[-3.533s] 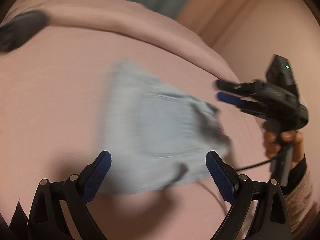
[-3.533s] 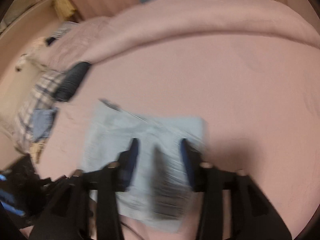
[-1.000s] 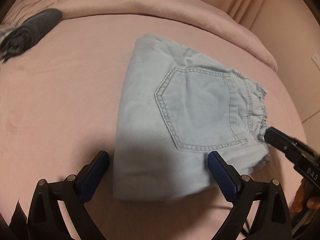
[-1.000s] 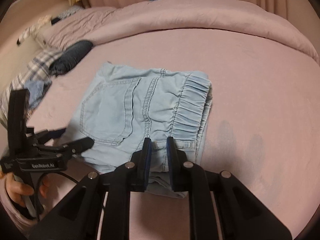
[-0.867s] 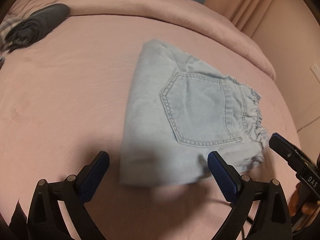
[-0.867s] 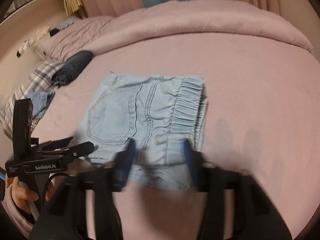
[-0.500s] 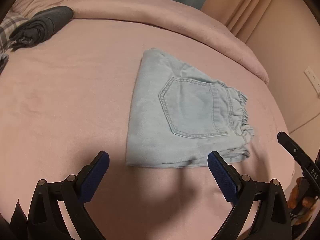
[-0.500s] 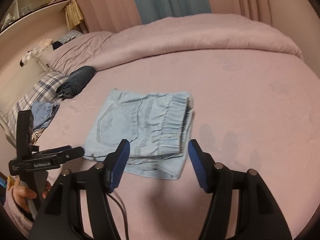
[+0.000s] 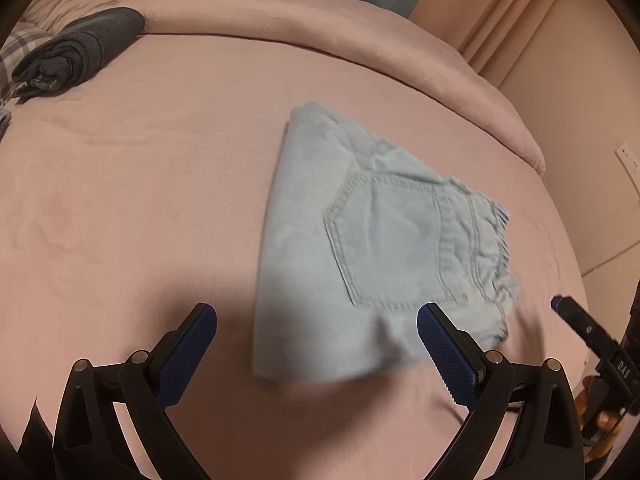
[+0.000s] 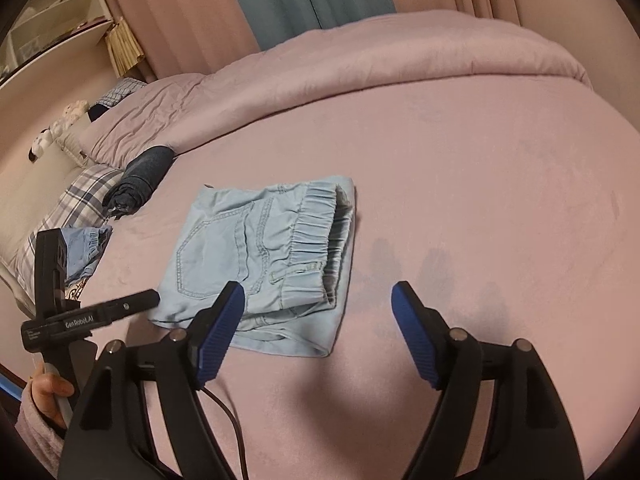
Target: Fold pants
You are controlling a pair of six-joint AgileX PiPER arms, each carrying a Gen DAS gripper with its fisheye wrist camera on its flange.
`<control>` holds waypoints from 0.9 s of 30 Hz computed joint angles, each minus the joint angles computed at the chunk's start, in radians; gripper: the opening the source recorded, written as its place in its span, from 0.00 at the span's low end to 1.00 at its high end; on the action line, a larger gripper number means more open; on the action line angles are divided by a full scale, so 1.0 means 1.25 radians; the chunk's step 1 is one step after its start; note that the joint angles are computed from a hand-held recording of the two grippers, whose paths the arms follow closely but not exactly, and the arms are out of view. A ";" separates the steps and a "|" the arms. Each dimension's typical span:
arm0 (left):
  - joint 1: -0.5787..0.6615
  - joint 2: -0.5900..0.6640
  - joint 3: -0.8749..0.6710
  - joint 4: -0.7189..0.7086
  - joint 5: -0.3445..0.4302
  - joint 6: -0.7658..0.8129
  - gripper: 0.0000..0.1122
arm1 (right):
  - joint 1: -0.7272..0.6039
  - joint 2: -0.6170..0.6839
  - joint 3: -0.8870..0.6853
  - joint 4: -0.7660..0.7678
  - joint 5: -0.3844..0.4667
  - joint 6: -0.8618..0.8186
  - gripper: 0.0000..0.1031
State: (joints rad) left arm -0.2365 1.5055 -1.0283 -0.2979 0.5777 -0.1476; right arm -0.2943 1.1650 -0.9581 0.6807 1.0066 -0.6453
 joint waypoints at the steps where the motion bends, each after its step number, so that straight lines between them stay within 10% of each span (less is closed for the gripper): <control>1: 0.014 0.009 -0.006 -0.031 -0.001 0.032 0.89 | -0.004 0.006 0.000 0.006 0.001 -0.006 0.74; 27: 0.036 0.184 -0.139 -0.138 0.044 0.253 0.89 | 0.074 0.206 -0.046 -0.007 -0.021 0.070 0.86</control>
State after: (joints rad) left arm -0.1916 1.7360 -1.2020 -0.4699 0.6323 0.1691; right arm -0.2024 1.4222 -1.0157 0.6722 0.9806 -0.5584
